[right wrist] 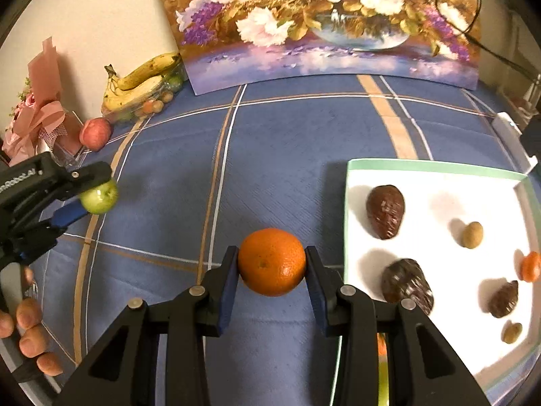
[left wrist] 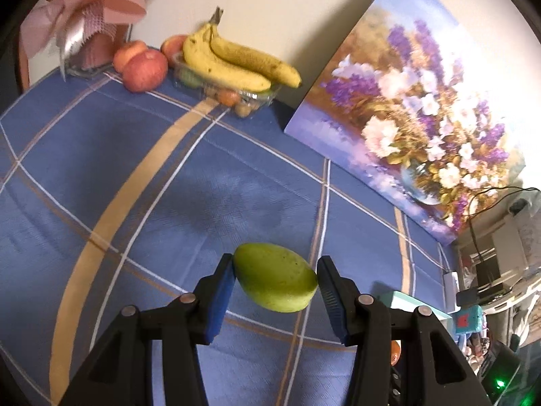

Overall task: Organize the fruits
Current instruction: 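Carry the pear and mandarin over the white tray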

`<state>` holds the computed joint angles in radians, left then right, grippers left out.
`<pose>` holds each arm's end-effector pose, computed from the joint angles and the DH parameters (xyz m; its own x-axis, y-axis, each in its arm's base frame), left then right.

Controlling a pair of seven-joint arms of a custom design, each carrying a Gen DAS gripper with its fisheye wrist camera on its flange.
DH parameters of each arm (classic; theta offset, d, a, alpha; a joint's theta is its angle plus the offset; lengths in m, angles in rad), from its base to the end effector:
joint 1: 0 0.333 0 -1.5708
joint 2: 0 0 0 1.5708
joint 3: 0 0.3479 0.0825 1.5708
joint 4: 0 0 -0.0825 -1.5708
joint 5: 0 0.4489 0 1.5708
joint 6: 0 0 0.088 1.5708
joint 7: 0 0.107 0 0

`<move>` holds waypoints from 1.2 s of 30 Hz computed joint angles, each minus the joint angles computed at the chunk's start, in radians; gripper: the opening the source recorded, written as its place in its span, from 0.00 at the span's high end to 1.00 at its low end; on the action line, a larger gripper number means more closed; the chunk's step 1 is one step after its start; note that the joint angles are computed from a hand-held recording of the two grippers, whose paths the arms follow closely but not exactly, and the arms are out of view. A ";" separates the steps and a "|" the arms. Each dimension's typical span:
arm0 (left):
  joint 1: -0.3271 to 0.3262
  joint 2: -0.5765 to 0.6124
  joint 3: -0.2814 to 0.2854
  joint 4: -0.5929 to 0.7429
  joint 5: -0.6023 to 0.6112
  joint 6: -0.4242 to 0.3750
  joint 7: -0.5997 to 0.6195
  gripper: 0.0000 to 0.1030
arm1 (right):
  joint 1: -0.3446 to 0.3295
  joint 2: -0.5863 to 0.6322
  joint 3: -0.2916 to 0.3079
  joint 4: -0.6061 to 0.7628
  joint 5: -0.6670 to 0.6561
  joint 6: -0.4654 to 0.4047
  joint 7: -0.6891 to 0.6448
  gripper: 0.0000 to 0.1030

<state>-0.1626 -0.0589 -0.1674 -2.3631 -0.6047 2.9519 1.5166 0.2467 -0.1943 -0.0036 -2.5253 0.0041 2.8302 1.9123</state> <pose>0.5584 -0.1520 0.4049 0.1372 -0.8878 0.4393 -0.8176 -0.3519 -0.4558 0.5091 0.1260 0.3889 -0.0614 -0.9846 -0.1638 -0.8836 0.1300 -0.4498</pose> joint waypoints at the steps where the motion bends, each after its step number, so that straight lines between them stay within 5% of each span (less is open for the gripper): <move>1: -0.004 -0.020 -0.001 -0.016 -0.013 0.009 0.010 0.49 | -0.013 -0.015 0.012 -0.008 -0.031 -0.001 0.024 0.61; 21: -0.097 -0.223 -0.001 -0.197 0.043 0.064 -0.093 0.49 | -0.048 -0.271 0.026 -0.169 -0.181 -0.014 0.133 0.61; 29: -0.102 -0.218 -0.023 -0.190 0.106 0.044 -0.135 0.49 | -0.057 -0.296 -0.016 -0.194 -0.168 -0.015 0.122 0.61; 36: -0.148 -0.178 -0.024 -0.153 0.103 0.005 -0.101 0.49 | -0.139 -0.289 -0.025 -0.196 -0.184 -0.048 0.158 0.61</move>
<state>-0.3108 -0.2370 -0.1912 -2.5165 -0.5014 2.9572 1.4152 0.1079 -0.4832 -0.0287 -2.7208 -0.1799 2.7824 2.0704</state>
